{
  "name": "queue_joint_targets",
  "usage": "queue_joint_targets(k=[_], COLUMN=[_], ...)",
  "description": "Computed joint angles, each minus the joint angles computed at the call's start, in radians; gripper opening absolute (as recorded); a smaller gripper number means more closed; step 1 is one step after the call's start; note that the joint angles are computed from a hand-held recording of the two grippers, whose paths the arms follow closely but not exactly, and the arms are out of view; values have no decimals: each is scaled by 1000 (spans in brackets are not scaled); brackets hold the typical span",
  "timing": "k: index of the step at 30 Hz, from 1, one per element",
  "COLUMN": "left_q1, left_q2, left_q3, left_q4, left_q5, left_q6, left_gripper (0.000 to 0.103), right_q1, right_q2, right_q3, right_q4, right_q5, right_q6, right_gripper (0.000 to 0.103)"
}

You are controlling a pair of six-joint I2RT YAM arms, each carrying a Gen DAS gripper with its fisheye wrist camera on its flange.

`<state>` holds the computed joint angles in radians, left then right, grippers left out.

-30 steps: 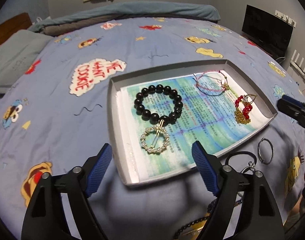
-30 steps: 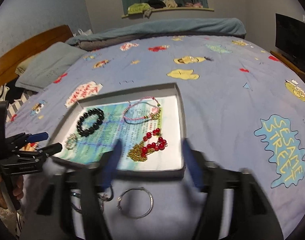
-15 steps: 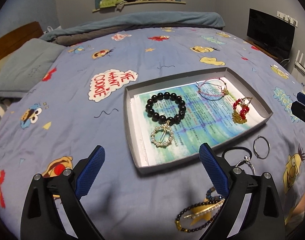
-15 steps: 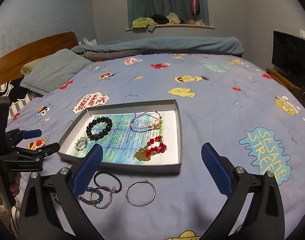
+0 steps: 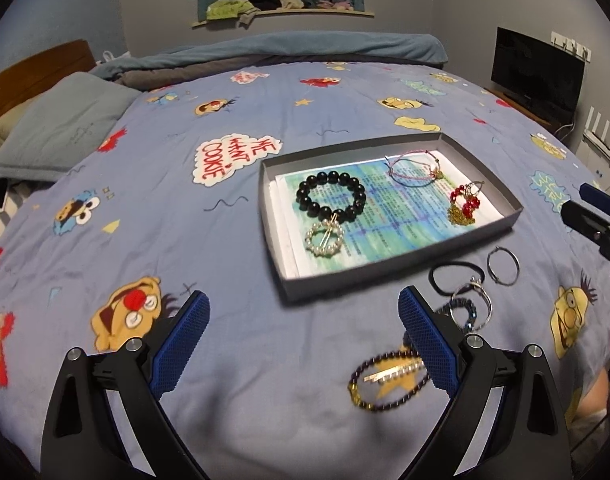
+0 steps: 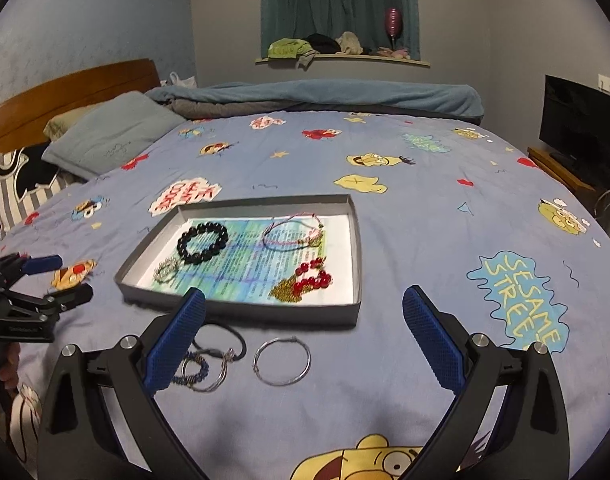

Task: Organize jewelry
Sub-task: 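Withdraw both tools from the box toward the remaining jewelry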

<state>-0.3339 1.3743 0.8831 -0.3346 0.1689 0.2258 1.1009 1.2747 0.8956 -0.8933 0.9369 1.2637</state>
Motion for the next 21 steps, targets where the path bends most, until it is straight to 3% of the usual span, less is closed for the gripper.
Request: queue_joint_targets(k=[21], left_q1=[57], left_q2=[-60], left_q3=[-169], left_q4=[49], left_q5=[18], left_q6=[82], left_gripper=[95], right_q1=[53], right_q2=[63], right_q3=[-65], right_q4=[19], right_q5=[-68], right_q6=[61], right_gripper=[97])
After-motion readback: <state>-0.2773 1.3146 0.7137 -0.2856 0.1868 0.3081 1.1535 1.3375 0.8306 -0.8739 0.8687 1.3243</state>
